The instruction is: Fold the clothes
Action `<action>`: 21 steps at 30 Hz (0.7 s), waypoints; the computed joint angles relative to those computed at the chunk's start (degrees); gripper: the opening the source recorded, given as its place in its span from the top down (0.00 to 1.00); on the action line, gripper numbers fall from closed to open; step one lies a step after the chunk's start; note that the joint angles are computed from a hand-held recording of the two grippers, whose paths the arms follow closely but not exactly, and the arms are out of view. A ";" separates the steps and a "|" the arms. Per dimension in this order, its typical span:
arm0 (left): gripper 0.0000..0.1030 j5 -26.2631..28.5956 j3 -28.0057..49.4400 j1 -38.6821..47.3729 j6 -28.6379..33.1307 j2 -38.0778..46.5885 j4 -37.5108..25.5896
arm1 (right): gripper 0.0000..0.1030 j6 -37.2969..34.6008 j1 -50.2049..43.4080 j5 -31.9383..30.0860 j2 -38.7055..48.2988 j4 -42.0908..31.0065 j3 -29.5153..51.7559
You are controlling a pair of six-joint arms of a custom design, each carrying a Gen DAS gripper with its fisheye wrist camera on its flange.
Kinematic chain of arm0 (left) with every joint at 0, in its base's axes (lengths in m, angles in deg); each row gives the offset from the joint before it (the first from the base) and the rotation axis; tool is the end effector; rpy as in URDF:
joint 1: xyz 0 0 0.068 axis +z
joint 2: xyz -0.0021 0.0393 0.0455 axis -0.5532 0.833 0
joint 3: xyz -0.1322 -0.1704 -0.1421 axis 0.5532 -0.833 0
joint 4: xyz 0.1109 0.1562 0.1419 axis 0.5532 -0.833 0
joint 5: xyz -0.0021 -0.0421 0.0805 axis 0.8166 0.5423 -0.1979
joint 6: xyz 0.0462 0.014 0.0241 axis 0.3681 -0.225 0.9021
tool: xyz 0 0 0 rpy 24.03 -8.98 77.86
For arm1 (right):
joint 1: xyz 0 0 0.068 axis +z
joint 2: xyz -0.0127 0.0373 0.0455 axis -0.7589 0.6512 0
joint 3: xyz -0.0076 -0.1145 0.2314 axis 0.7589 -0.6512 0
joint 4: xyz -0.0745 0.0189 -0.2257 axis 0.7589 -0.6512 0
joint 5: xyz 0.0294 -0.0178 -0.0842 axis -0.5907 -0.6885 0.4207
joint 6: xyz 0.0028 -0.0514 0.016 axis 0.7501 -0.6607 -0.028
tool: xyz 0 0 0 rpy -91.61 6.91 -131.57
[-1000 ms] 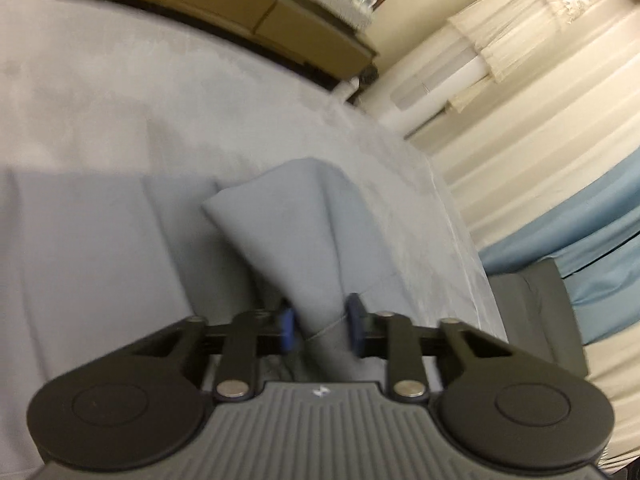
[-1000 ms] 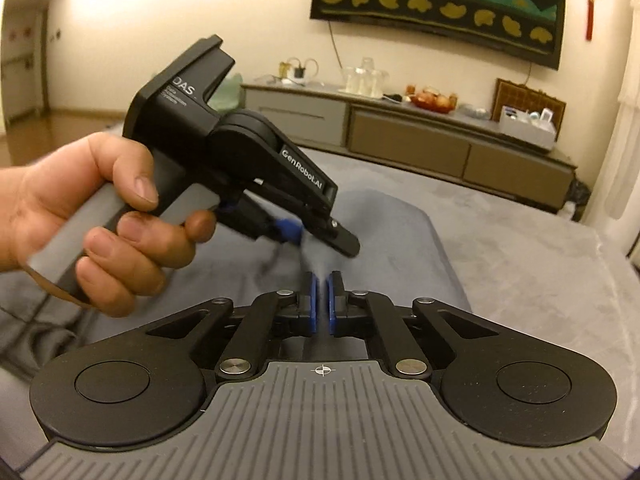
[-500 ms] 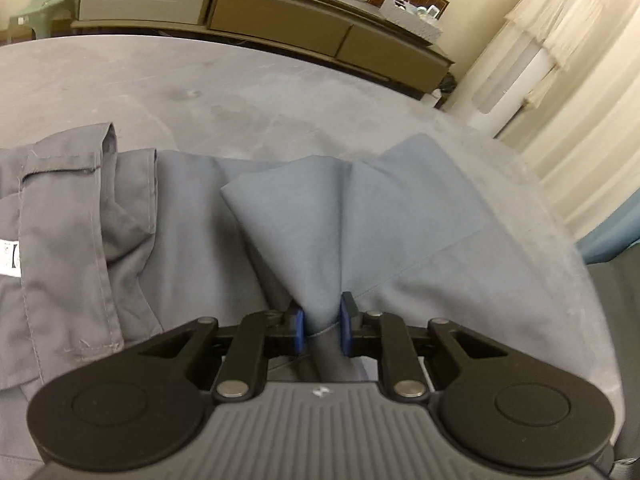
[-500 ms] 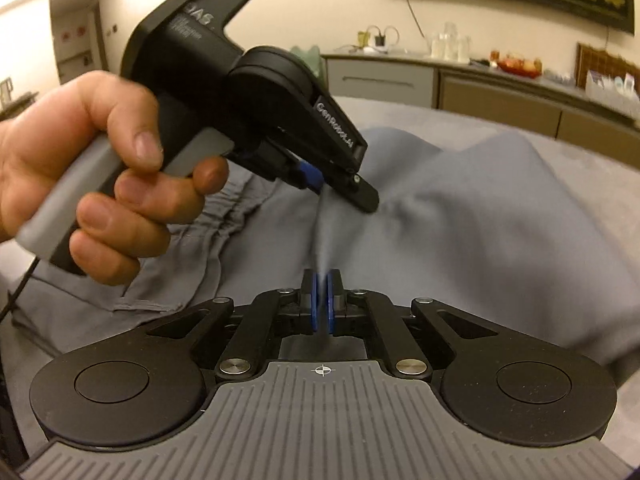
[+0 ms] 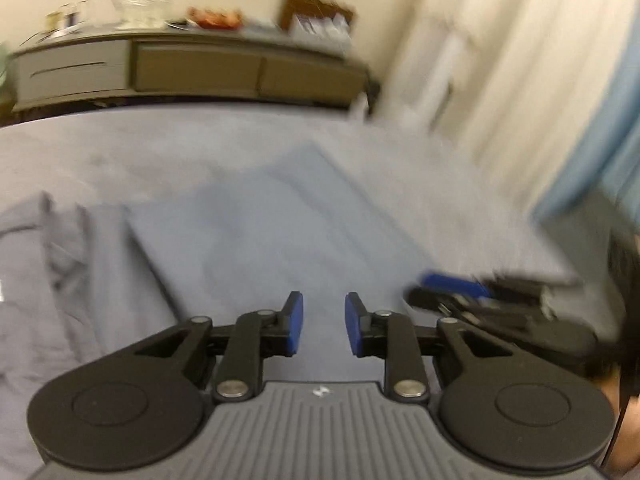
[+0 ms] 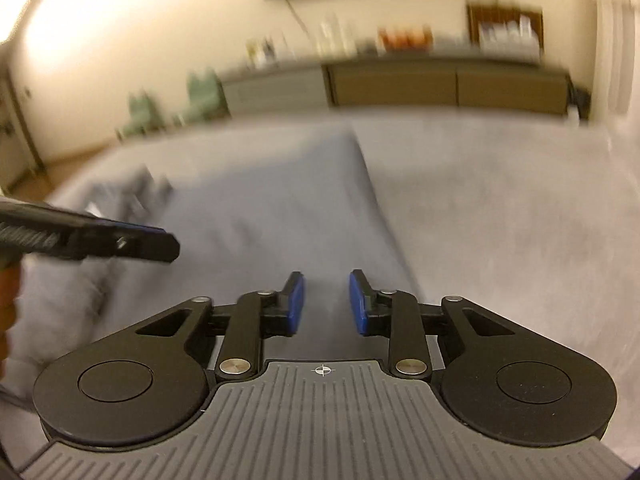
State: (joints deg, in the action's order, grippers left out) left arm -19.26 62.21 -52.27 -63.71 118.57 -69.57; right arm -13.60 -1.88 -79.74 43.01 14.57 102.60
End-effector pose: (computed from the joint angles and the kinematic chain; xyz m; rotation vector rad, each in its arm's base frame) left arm 0.2685 -0.0933 0.2102 0.1049 2.4226 -0.3520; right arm 0.2544 0.2699 0.1304 -0.5075 2.2533 0.4301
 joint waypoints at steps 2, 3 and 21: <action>0.88 -4.20 -0.38 -2.68 -0.57 3.65 0.26 | 0.75 -2.97 1.35 2.78 2.50 3.24 -0.70; 0.89 -5.45 -1.97 -3.10 -0.43 3.23 1.88 | 0.74 -4.24 1.84 4.08 2.73 4.53 -1.17; 0.70 -2.93 -19.27 29.64 6.79 -54.49 -27.91 | 0.50 -6.39 16.63 2.63 1.61 13.75 -3.23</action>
State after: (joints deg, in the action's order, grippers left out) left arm -22.18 42.94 -22.63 -56.91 64.08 -97.48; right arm -19.99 14.75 -77.11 44.61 28.32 99.37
